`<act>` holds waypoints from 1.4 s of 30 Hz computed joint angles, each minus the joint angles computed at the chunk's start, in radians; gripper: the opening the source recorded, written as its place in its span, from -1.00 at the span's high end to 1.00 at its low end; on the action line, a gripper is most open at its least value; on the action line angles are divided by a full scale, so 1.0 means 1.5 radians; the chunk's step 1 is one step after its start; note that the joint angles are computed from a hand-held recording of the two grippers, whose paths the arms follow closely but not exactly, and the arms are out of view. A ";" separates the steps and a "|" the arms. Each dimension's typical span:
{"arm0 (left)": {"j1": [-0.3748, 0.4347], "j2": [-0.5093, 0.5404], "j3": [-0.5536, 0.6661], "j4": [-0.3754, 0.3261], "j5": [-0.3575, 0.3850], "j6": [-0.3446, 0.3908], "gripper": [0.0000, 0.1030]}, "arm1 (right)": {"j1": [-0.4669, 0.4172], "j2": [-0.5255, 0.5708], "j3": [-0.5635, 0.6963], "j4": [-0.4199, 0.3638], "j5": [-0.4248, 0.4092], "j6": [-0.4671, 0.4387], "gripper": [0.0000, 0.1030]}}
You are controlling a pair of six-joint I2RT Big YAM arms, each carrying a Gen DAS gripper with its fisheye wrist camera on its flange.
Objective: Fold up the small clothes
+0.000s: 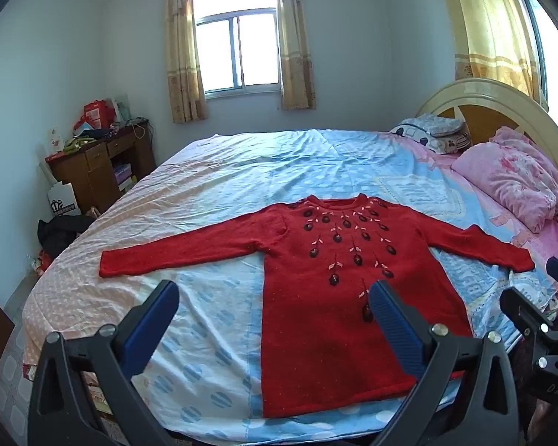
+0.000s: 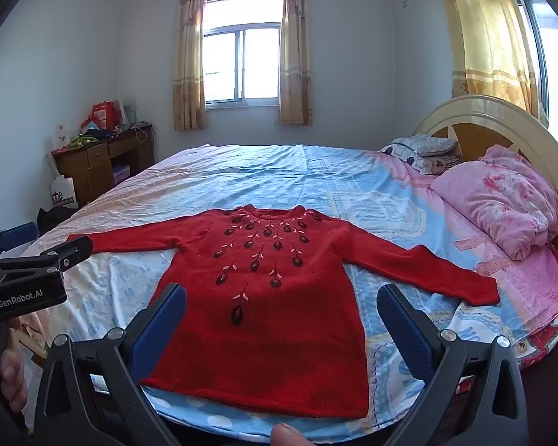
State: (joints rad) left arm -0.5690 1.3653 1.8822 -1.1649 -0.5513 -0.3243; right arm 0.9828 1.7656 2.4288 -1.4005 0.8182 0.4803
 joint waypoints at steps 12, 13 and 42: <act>0.000 -0.002 -0.002 0.000 0.000 0.000 -1.00 | -0.004 -0.004 -0.011 0.003 -0.003 0.002 -0.98; 0.001 -0.002 -0.002 0.000 0.000 0.001 -1.00 | -0.004 -0.004 -0.010 0.002 -0.004 0.002 -0.98; 0.009 -0.017 -0.042 0.039 0.005 0.006 -1.00 | -0.006 -0.002 -0.011 -0.003 -0.010 0.005 -0.98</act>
